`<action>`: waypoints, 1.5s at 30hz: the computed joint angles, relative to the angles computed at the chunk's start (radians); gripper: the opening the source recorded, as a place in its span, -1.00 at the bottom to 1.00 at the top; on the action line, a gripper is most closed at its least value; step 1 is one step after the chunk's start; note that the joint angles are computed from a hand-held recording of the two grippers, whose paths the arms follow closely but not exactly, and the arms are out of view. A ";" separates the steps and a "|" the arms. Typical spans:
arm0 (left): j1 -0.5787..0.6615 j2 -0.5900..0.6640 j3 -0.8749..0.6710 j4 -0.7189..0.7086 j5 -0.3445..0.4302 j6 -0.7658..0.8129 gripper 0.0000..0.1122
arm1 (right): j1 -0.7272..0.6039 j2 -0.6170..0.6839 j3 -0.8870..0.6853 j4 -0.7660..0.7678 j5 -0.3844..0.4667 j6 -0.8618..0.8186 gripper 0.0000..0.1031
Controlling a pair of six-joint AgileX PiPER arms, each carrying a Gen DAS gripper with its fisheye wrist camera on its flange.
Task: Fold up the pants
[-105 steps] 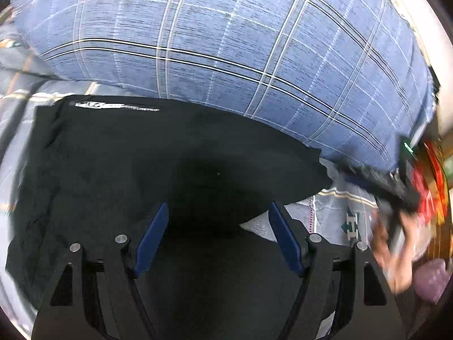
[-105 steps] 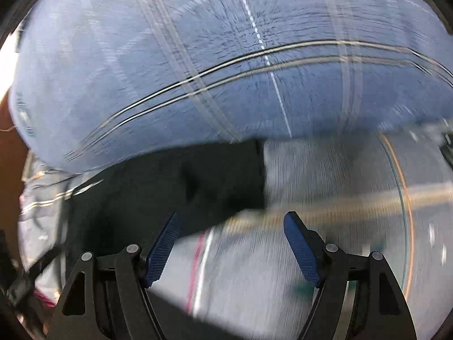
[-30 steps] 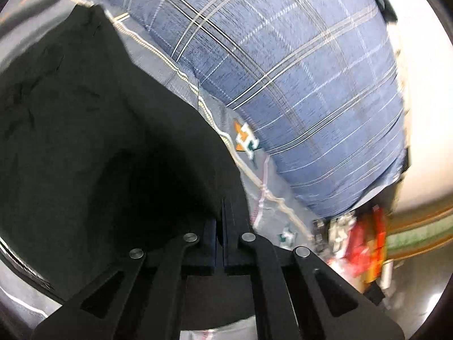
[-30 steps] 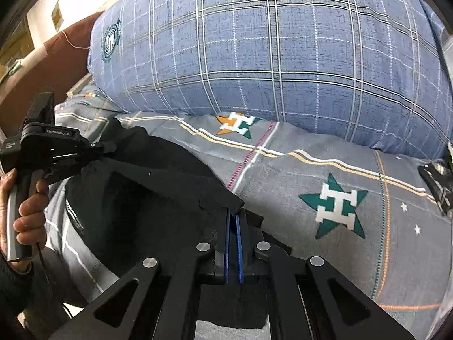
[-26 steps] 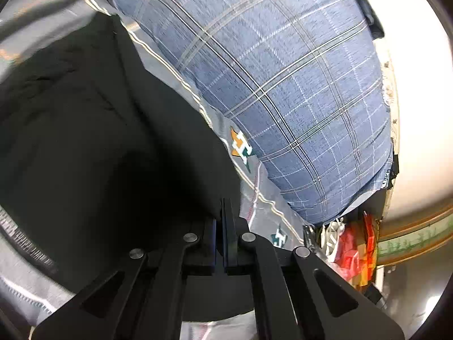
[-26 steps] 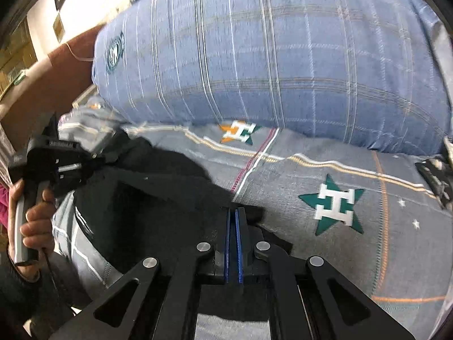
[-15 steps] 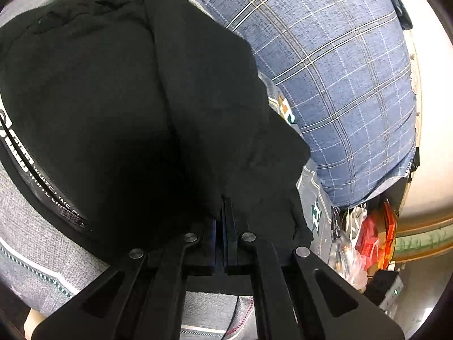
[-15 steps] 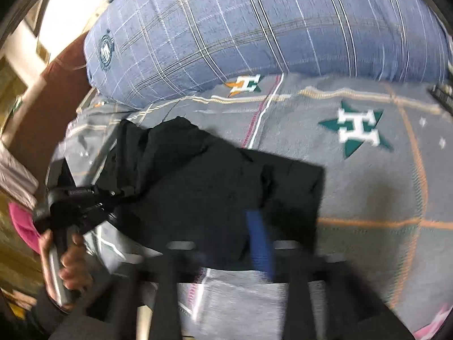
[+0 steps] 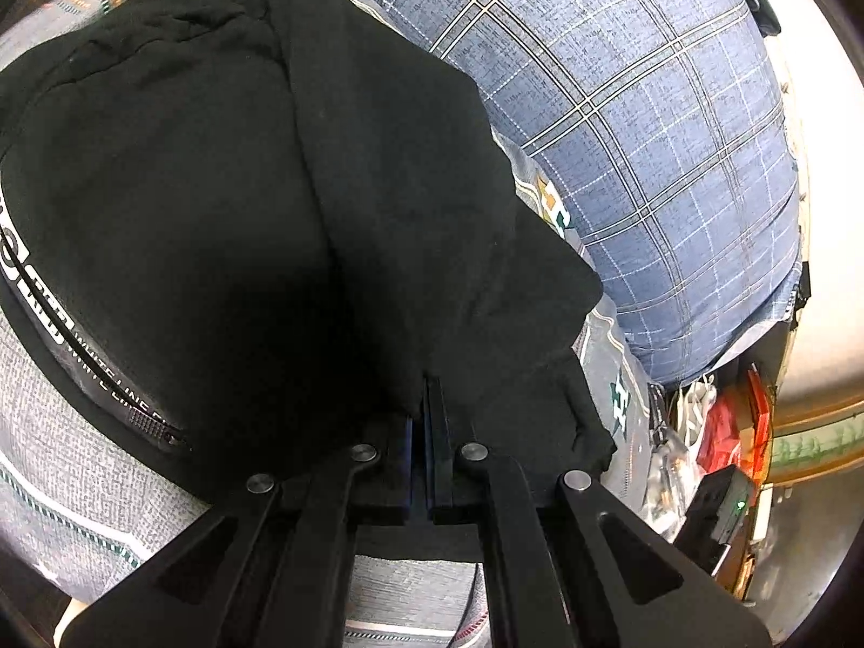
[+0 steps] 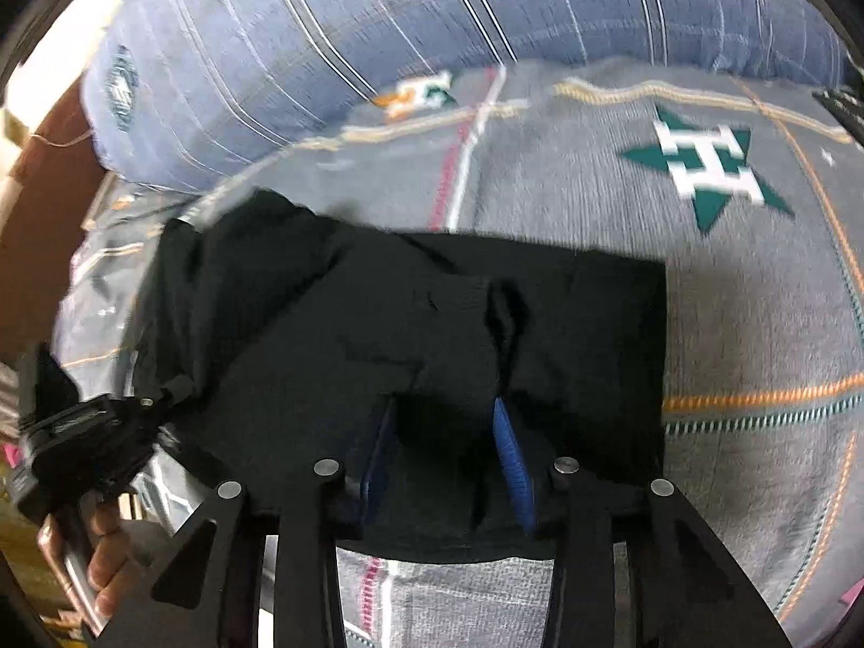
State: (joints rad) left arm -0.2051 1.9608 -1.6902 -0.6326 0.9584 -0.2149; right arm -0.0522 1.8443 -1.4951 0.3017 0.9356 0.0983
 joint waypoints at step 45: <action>-0.174 -0.007 0.042 0.088 -0.076 0.028 -0.69 | -0.004 -0.054 -0.039 -0.319 0.098 0.060 -0.29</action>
